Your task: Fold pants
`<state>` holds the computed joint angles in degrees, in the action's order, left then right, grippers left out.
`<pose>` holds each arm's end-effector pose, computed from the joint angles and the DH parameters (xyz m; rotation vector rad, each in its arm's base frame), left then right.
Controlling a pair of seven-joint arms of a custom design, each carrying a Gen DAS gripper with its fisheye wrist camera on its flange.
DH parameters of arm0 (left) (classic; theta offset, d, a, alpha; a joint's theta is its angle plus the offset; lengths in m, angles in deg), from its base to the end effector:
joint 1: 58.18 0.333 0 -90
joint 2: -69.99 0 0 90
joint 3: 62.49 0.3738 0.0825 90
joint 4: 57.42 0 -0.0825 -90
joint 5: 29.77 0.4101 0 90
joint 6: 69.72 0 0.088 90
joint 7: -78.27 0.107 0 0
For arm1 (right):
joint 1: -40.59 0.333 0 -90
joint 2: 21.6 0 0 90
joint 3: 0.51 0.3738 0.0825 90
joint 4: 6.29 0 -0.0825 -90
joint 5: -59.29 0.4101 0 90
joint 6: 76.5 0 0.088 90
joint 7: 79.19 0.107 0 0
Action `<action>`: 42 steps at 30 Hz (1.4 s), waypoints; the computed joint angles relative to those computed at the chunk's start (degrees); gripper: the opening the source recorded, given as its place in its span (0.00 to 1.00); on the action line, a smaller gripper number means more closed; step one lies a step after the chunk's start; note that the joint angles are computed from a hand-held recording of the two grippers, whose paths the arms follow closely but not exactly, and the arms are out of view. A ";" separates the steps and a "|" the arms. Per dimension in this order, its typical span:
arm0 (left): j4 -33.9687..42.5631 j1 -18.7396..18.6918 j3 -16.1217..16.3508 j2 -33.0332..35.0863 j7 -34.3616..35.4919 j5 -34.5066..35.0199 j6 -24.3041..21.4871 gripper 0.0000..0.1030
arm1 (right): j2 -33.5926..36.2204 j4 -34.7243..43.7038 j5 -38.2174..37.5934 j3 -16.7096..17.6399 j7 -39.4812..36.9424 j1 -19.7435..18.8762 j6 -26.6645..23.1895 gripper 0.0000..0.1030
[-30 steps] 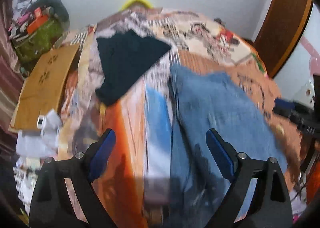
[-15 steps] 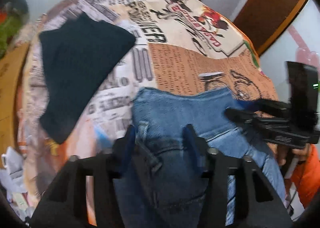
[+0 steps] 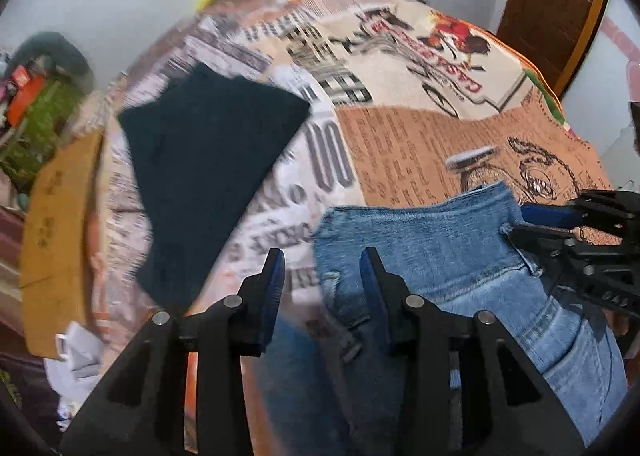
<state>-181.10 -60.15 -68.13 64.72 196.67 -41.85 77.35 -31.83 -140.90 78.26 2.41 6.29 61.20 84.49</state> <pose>0.5714 -0.0747 0.5380 -1.4285 2.3606 -0.5705 0.4943 0.1994 0.5165 -1.9467 1.5695 -0.2707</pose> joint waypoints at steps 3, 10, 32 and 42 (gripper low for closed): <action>-1.13 -0.26 0.81 -3.52 2.08 -2.64 -0.22 0.41 | -4.22 -1.98 -0.73 0.00 -0.16 0.36 0.94 0.24; -5.74 -2.99 3.07 -13.02 7.59 -9.42 -6.66 0.54 | -10.73 -5.21 4.62 -1.34 -3.55 5.77 -1.02 0.44; -23.77 -2.04 9.24 -29.50 7.21 -6.73 -10.01 0.76 | -22.48 -19.53 -4.47 2.79 10.65 7.73 -1.44 0.60; -25.56 0.16 11.49 -31.63 7.23 -8.47 -11.35 0.77 | -28.29 -24.32 -2.79 0.44 14.22 8.76 -2.97 0.63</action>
